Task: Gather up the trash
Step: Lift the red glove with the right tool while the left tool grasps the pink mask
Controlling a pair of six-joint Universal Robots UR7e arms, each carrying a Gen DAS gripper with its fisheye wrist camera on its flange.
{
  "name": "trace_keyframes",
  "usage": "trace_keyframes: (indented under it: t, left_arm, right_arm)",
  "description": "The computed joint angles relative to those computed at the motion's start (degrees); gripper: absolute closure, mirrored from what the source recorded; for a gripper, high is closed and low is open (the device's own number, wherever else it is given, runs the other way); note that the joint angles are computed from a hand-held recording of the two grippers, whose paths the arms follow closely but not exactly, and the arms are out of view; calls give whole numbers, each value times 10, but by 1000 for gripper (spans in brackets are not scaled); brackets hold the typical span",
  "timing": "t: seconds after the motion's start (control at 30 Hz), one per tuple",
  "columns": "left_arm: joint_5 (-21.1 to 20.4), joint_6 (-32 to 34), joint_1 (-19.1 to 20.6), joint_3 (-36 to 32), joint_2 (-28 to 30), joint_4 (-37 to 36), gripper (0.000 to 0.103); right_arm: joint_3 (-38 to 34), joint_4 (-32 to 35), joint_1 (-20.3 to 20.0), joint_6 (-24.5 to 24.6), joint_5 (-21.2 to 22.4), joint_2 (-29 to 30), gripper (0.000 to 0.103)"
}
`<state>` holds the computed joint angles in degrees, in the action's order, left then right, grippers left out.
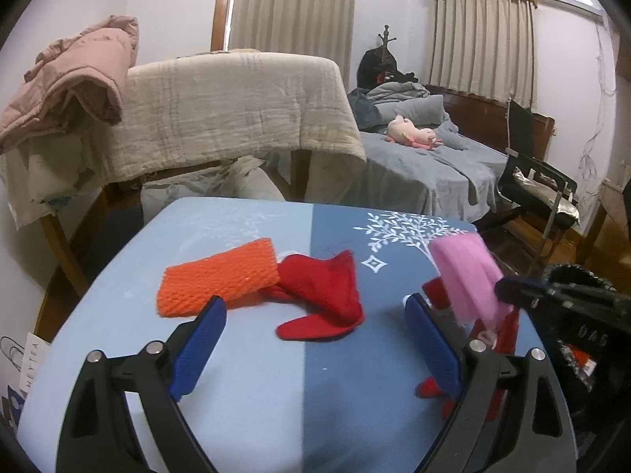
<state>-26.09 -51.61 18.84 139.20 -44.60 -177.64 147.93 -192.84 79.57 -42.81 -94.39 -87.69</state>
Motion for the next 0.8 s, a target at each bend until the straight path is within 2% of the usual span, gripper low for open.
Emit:
trace_keyframes:
  t: [0.17, 0.2, 0.27, 0.33, 0.4, 0.57, 0.8]
  left_arm:
    - [-8, 8, -5, -7, 10, -1, 13]
    - [-10, 9, -4, -8, 11, 1, 13]
    - [-12, 6, -4, -9, 12, 5, 13]
    - [-13, 2, -3, -9, 11, 8, 13]
    - [-13, 2, -3, -9, 12, 9, 13]
    - [-20, 17, 2, -13, 19, -6, 13]
    - [-55, 68, 18, -41, 60, -51, 13]
  right_arm:
    - [2, 20, -19, 0, -3, -4, 90]
    - [1, 36, -20, -1, -5, -7, 82]
    - [4, 34, -21, -3, -7, -9, 73]
    - [9, 26, -23, -5, -5, -15, 72]
    - [13, 19, -27, -8, -5, -22, 63]
    - [17, -6, -39, -11, -11, -30, 57]
    - [11, -10, -60, -15, -20, -24, 52]
